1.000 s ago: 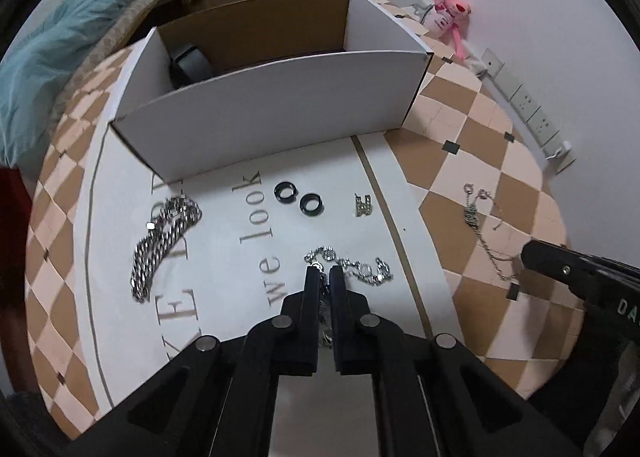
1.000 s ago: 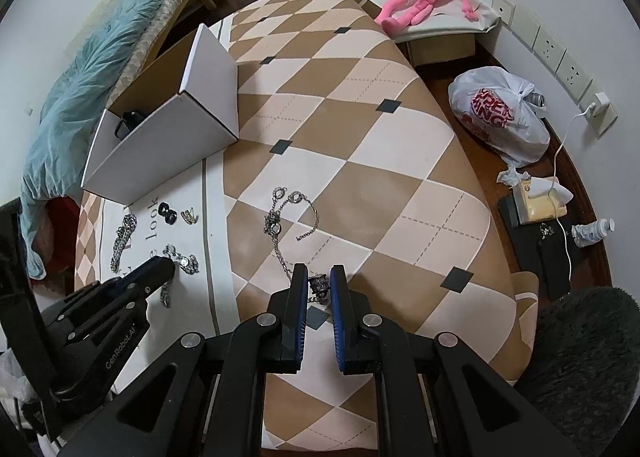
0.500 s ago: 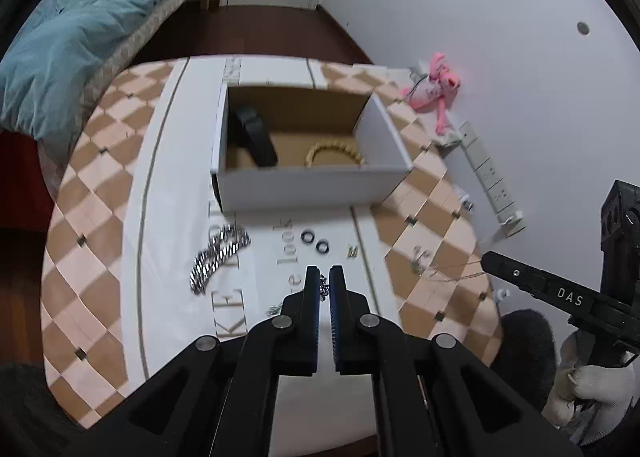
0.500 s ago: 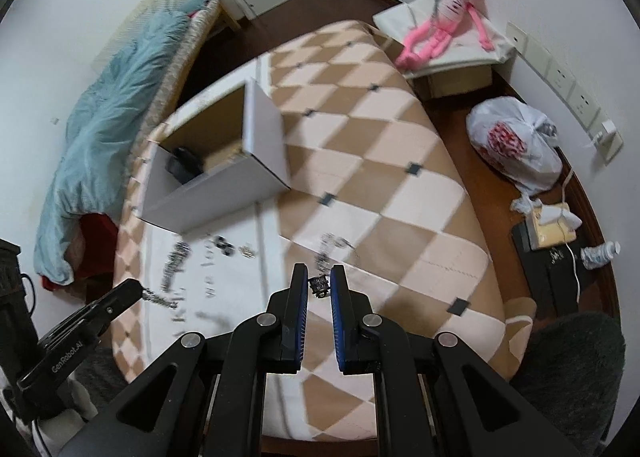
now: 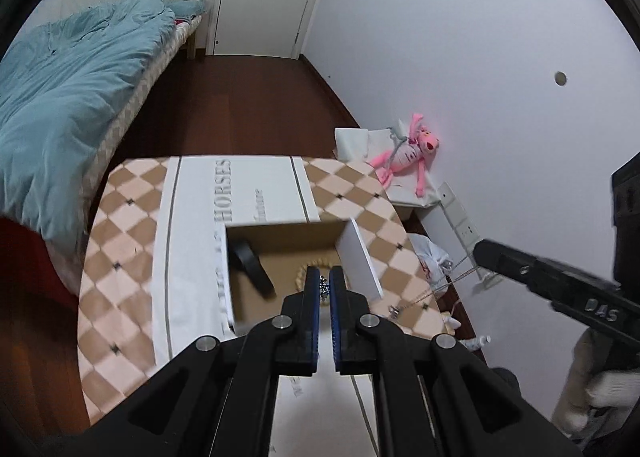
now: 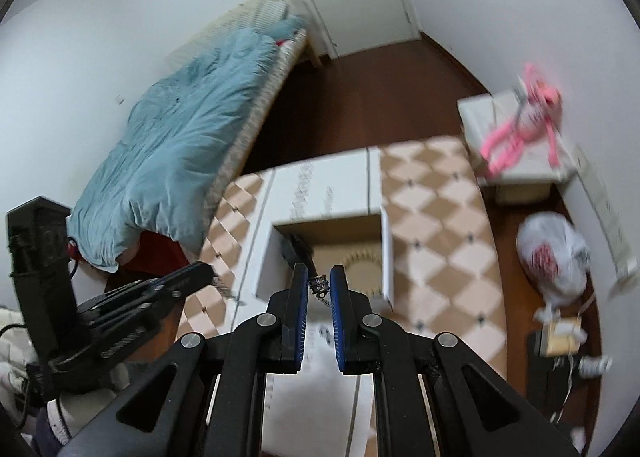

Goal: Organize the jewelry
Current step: 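Carry the bracelet and necklace into the box and open both grippers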

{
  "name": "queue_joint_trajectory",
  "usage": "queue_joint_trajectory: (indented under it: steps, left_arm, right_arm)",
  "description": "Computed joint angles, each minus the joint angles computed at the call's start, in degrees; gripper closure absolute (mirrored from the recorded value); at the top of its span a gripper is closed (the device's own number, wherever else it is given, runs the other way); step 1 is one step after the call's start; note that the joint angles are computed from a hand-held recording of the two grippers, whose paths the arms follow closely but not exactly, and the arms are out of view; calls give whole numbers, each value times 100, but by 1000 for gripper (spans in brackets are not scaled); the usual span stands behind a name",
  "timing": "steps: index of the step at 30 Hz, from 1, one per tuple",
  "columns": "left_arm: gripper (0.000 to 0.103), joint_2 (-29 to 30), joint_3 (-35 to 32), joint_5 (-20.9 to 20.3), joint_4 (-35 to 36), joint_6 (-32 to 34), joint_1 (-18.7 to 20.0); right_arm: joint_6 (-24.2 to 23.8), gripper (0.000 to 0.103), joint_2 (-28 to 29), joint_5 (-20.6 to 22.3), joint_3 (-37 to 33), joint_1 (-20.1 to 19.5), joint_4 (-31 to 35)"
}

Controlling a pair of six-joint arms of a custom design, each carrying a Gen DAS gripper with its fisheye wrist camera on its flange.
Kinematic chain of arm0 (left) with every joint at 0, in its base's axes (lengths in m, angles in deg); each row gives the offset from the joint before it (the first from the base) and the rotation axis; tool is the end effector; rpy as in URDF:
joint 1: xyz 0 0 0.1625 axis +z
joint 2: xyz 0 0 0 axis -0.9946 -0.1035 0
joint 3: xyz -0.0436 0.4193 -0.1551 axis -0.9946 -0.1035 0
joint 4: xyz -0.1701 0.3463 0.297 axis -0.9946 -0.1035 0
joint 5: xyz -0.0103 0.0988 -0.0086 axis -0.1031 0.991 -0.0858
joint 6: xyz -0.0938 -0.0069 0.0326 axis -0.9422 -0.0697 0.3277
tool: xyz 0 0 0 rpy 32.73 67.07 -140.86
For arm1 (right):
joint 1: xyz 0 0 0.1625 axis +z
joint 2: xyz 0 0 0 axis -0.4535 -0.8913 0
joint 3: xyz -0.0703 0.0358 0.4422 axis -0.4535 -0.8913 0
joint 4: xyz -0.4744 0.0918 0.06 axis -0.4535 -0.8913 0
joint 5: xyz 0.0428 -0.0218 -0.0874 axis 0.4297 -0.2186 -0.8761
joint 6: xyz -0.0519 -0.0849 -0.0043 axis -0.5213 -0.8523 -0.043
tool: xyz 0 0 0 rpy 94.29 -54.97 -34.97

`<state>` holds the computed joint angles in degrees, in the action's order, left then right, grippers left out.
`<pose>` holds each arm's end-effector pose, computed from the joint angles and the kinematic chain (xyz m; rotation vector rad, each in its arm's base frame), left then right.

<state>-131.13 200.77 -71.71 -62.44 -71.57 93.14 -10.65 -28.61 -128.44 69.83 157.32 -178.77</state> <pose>-0.2902 -0.2427 0.2477 0.4855 2.6005 -0.7704 0.2979 -0.2292 0.2808 0.4429 -2.6425 0.7656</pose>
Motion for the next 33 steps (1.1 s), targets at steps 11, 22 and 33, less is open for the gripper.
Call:
queue_joint_trajectory:
  steps: [11, 22, 33]
  left_arm:
    - [100, 967, -254, -562, -1526, 1416, 1651]
    - [98, 1925, -793, -765, -1469, 1549, 2390]
    - [24, 1885, -828, 263, -18, 592, 2098]
  right_arm:
    - [-676, 91, 1648, -88, -695, -842, -562]
    - [-991, 91, 2237, 168, -873, -1698, -528]
    - [-940, 40, 2358, -207, -772, -1745, -405]
